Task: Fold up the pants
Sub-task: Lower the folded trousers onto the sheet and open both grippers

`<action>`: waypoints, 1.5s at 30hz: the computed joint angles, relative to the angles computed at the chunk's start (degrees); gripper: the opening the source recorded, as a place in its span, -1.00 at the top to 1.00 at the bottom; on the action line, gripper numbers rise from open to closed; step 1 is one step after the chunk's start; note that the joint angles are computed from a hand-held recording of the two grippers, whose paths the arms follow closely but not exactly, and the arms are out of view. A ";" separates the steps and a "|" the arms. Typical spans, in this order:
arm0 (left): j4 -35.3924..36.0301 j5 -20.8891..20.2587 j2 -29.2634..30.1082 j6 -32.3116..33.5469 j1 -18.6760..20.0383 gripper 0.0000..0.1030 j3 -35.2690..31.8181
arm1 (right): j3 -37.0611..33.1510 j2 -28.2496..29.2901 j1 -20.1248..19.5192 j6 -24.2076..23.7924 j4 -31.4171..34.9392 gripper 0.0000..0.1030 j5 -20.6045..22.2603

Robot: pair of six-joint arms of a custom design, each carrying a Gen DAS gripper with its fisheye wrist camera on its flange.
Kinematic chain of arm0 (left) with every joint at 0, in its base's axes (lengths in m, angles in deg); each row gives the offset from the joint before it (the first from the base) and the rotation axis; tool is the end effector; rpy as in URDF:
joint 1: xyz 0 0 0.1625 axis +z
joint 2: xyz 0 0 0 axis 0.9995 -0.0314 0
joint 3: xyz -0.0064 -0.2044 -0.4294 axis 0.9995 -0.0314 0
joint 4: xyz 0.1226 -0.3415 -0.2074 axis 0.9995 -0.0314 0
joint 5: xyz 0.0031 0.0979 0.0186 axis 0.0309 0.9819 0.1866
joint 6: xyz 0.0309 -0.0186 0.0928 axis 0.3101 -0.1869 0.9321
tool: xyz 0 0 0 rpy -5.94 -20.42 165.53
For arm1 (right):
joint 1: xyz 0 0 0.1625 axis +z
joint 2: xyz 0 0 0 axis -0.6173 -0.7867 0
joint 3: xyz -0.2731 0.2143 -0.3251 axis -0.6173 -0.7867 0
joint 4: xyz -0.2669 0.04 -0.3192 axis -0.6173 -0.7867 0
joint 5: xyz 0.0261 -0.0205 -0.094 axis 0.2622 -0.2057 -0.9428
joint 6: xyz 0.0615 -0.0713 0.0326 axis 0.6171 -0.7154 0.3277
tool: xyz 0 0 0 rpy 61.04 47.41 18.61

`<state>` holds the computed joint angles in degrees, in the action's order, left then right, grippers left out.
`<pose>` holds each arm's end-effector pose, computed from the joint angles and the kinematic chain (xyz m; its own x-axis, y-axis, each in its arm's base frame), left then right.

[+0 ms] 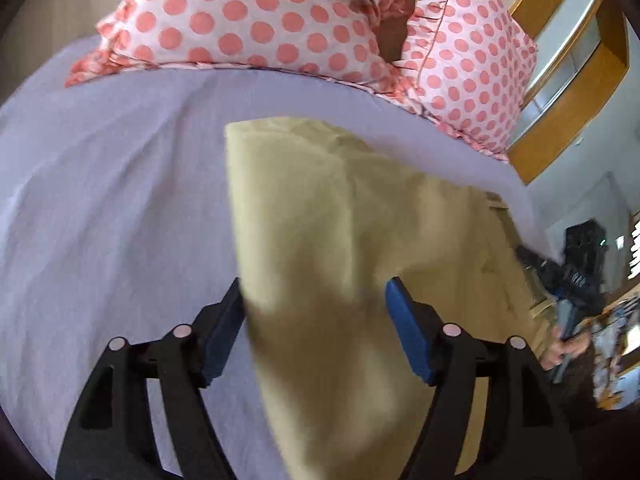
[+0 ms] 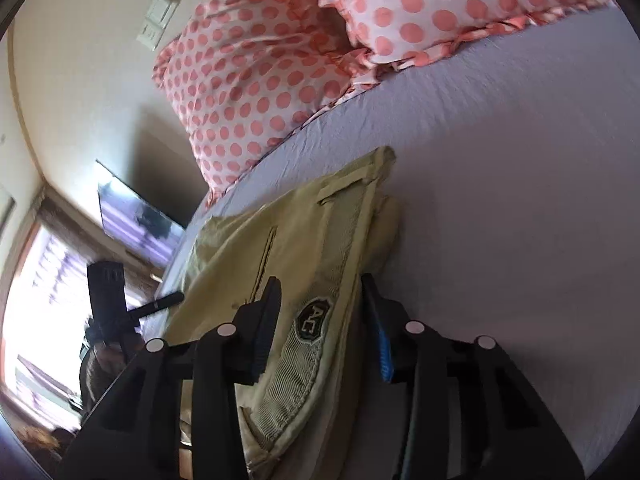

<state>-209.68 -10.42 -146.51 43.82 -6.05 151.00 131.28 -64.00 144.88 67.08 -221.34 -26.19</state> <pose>0.0765 -0.5231 0.3297 -0.8049 0.5441 -0.2368 0.5842 0.7966 -0.1555 0.2111 -0.3322 -0.0060 -0.9979 0.0508 0.0400 0.0058 0.6866 -0.7270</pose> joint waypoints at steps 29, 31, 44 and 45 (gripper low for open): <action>-30.77 19.18 12.68 5.01 -11.56 0.37 -0.44 | -12.35 -14.30 0.37 -1.97 22.30 -0.18 -15.35; -27.26 11.78 9.18 4.26 -10.96 0.26 0.58 | -11.27 -14.42 0.86 -3.61 19.13 -0.40 -10.46; -25.58 17.23 5.64 0.97 -13.05 -0.56 8.70 | -15.03 -11.33 10.67 0.97 37.08 -0.85 -28.52; -28.82 18.58 4.02 2.64 -13.51 -0.68 11.26 | -15.42 -9.73 12.87 0.56 35.84 -0.97 -30.92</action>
<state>-238.51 8.16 -142.49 46.47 -19.56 162.26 115.86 -73.73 157.75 67.64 -185.50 -57.11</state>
